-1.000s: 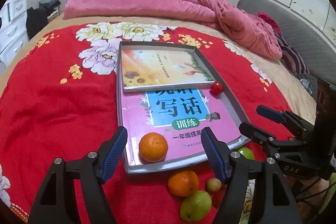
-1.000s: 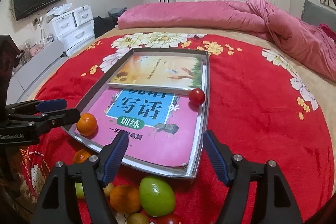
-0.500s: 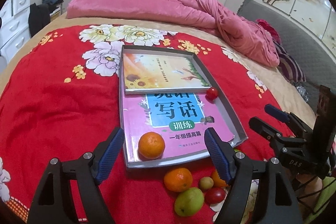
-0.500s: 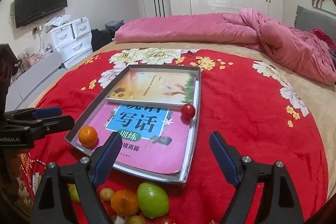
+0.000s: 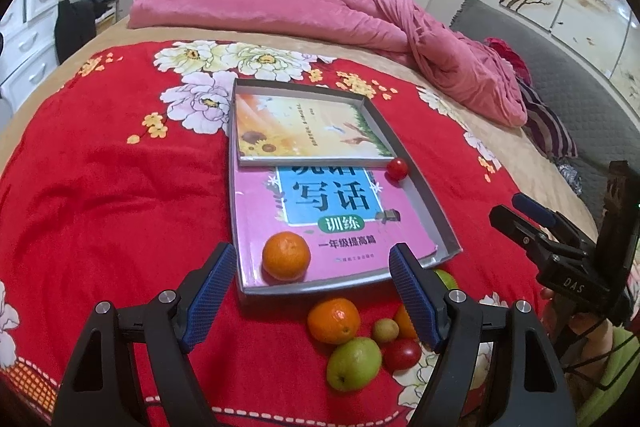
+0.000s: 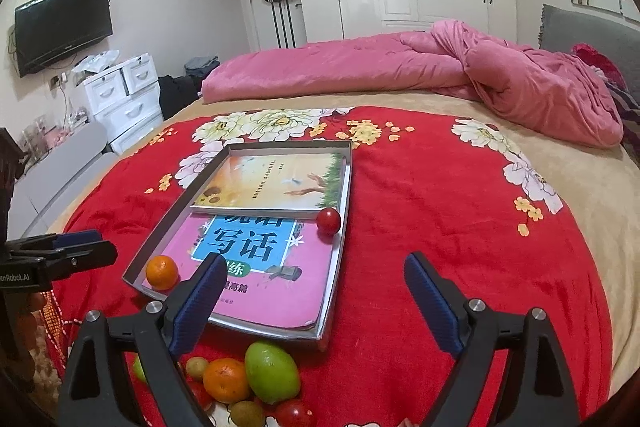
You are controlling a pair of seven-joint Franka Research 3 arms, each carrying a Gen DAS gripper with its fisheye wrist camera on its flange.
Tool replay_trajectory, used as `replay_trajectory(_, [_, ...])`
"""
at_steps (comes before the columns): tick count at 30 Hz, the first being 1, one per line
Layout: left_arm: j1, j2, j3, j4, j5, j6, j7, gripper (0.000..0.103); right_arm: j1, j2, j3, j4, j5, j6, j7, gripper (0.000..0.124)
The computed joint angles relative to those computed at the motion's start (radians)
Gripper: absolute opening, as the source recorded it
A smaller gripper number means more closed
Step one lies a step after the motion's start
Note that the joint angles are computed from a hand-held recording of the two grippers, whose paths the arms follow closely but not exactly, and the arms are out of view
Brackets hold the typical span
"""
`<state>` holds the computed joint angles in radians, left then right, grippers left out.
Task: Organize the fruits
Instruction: 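Withdraw both open tools from the tray back toward the fruit cluster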
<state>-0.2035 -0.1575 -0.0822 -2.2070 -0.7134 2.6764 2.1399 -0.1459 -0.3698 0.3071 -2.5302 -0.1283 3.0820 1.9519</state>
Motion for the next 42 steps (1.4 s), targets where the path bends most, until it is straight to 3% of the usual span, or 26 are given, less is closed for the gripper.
replay_trajectory(22, [-0.026, -0.050, 0.007, -0.053, 0.042, -0.037, -0.003, 0.080, 0.057, -0.066, -0.021, -0.030, -0.013, -0.114, 0.029, 0.091])
replay_trajectory(42, [-0.047, -0.092, 0.023, -0.092, 0.072, -0.078, -0.017, 0.080, 0.092, -0.115, -0.035, -0.063, -0.026, -0.162, 0.061, 0.091])
